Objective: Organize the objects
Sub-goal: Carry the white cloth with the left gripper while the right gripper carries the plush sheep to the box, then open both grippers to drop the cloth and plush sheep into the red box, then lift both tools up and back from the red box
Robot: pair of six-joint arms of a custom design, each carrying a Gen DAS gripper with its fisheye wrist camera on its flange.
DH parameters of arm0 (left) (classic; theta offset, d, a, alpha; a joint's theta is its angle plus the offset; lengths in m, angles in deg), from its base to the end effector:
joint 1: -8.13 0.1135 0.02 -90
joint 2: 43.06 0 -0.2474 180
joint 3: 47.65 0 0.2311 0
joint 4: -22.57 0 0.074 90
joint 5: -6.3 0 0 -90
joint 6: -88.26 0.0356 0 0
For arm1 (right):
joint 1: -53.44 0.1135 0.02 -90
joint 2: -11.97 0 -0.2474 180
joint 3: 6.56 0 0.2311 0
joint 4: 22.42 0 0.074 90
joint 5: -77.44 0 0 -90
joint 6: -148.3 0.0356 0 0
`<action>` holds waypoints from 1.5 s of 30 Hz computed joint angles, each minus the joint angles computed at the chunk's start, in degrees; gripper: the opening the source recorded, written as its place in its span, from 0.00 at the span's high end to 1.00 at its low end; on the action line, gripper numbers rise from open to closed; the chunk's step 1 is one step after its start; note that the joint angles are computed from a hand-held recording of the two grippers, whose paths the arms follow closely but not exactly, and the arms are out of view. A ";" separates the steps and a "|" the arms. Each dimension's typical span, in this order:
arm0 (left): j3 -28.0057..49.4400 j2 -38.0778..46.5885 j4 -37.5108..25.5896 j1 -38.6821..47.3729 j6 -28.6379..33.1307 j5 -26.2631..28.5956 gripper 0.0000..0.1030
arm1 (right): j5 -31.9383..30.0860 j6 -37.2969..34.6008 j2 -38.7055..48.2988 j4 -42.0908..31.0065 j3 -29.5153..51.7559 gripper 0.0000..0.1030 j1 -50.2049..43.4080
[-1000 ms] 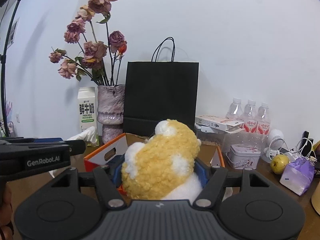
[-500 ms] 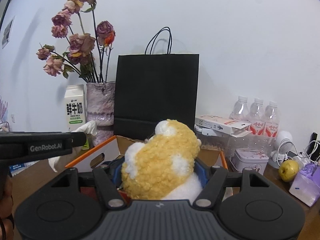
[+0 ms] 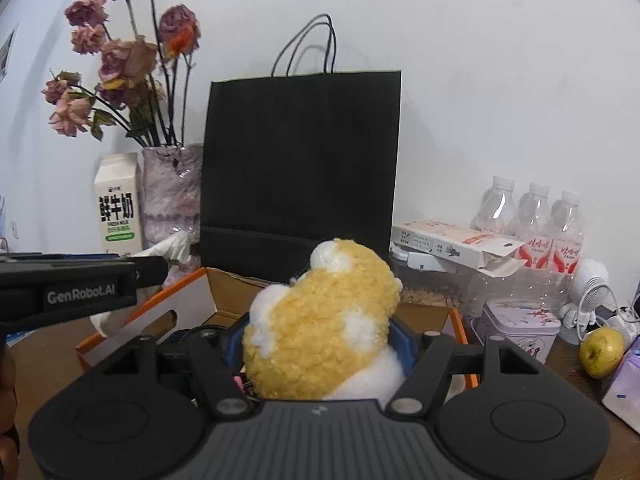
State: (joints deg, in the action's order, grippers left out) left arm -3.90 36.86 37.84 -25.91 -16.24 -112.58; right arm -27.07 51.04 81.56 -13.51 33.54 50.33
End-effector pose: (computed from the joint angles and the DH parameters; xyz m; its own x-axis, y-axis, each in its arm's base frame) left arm 0.2263 -0.1321 0.1832 -0.3153 -0.0516 -0.9476 0.0386 0.9970 -0.0671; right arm 0.2366 -0.0039 0.1935 -0.3252 -0.1049 -0.9398 -0.2246 0.9740 -0.0309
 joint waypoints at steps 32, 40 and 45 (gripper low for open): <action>5.50 12.99 8.01 7.42 2.71 5.62 0.00 | 0.61 0.41 15.12 3.48 7.41 0.00 -0.98; 3.71 10.11 6.42 6.94 3.19 5.00 0.00 | -0.44 1.22 11.61 2.75 5.73 0.00 -1.39; 0.50 4.30 4.48 6.17 2.58 4.15 0.00 | -1.39 1.32 6.34 0.98 3.34 0.00 -1.57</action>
State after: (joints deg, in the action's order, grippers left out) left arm -3.40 41.16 42.32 -19.74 -13.67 -108.44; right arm -28.46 52.36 87.90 -12.53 36.88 48.76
